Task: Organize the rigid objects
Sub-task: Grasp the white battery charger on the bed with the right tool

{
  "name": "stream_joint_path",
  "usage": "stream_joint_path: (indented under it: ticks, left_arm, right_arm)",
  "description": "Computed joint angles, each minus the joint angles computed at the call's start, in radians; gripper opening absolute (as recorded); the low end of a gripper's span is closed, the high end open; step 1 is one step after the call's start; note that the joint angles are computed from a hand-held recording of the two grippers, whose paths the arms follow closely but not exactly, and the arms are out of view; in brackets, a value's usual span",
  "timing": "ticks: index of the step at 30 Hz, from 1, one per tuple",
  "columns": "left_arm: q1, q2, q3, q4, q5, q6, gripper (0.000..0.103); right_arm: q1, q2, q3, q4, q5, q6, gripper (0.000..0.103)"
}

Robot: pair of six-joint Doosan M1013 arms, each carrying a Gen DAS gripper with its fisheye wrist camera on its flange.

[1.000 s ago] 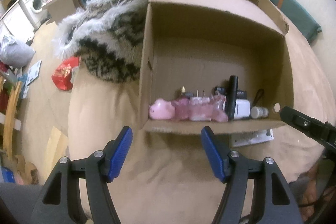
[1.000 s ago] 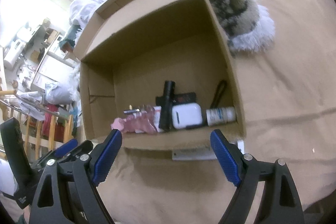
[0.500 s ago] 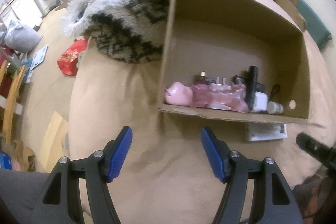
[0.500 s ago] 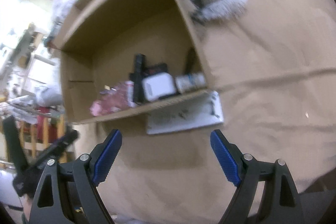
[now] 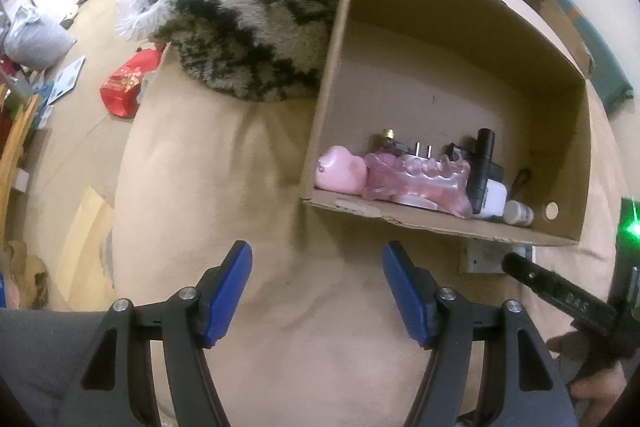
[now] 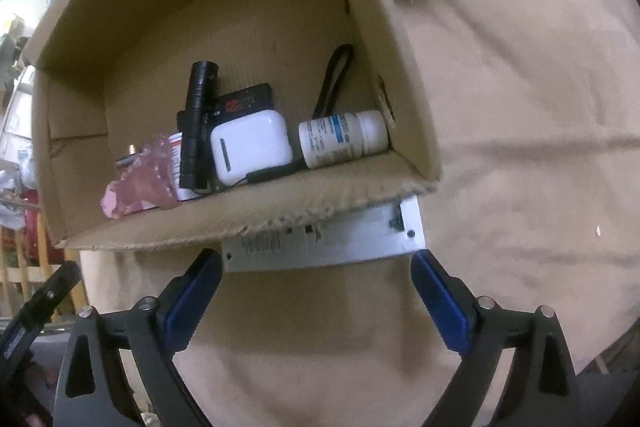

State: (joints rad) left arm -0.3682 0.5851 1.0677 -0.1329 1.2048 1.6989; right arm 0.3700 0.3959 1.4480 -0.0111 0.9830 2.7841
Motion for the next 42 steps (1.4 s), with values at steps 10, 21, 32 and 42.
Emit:
stream_joint_path:
  ticks: [10,21,32,42]
  left_arm:
    - [-0.004,0.009,-0.006,-0.01,0.017,-0.006,0.065]
    - [0.003,0.007,-0.01,-0.012,0.008,-0.02,0.065]
    - [0.016,0.01,-0.031,0.028,-0.016,-0.076,0.065]
    - [0.016,0.009,-0.032,0.048,-0.033,-0.096,0.065]
  right_arm:
    - [-0.03,0.024,-0.004,0.002,0.008,-0.069,0.102]
    - [-0.025,0.04,-0.028,0.234,-0.054,-0.424,0.103]
    - [0.011,0.088,-0.121,0.286,0.087,-0.628,0.103]
    - [0.021,0.161,-0.255,0.085,0.165,-0.678,0.103]
